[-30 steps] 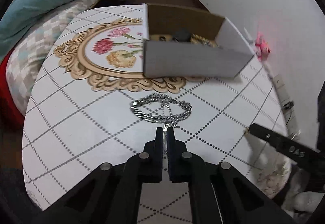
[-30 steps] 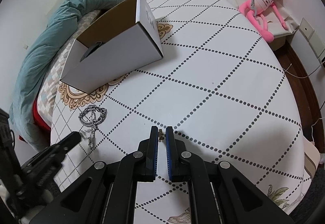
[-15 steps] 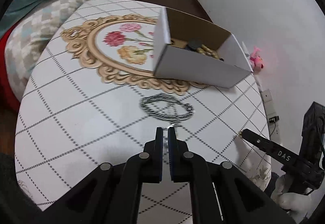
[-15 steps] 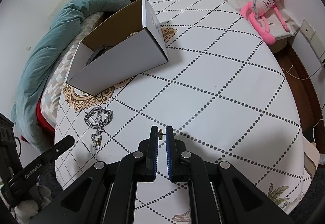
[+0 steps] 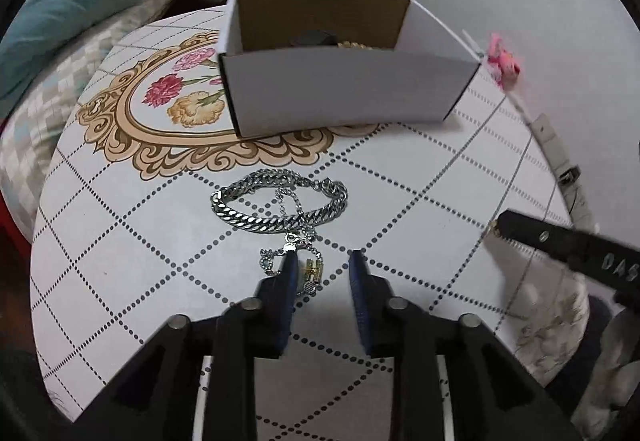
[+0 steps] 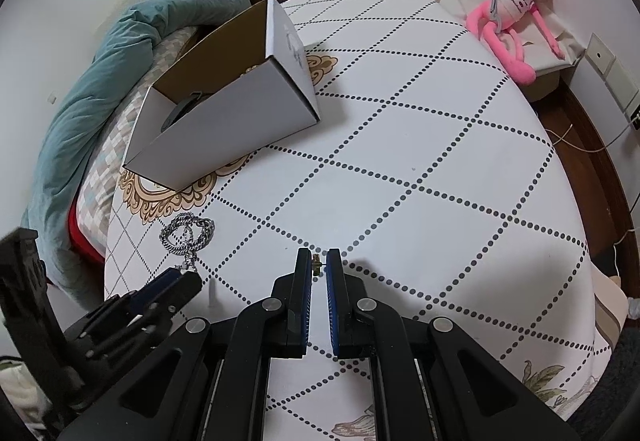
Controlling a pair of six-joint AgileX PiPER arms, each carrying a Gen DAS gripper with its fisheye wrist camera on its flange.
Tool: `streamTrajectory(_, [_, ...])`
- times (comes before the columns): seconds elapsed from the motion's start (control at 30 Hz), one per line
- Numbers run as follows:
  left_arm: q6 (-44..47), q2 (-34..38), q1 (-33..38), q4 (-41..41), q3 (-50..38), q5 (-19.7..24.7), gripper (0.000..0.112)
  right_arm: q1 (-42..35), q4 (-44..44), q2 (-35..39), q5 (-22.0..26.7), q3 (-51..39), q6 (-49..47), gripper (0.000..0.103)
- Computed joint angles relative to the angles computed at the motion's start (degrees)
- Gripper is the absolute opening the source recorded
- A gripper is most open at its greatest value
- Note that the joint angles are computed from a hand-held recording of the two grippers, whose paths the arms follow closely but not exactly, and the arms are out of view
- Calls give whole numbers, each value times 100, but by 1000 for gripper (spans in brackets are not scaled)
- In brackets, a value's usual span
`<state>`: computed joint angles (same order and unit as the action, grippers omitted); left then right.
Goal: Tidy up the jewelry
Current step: 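Carry the silver chain into the white box and open the left tool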
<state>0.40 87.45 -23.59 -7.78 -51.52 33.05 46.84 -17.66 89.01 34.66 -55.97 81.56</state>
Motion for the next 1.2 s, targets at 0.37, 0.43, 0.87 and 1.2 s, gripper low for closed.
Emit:
streamTrajectory(0.37, [492, -706, 675, -704, 37, 357, 3, -53, -73, -118, -6, 48, 73, 8])
streamTrajectory(0.43, [678, -826, 939, -898, -13, 562, 3, -61, -74, -137, -12, 51, 74, 8])
streamTrajectory(0.87, [563, 492, 1164, -1290, -2983, 1887, 3, -806, 710, 257, 904, -2290, -2198, 8])
streamTrajectory(1.2, [-85, 3053, 1020, -385, -6413, 3643, 9, -1936, 2241, 2834, 2952, -5916, -4559, 9])
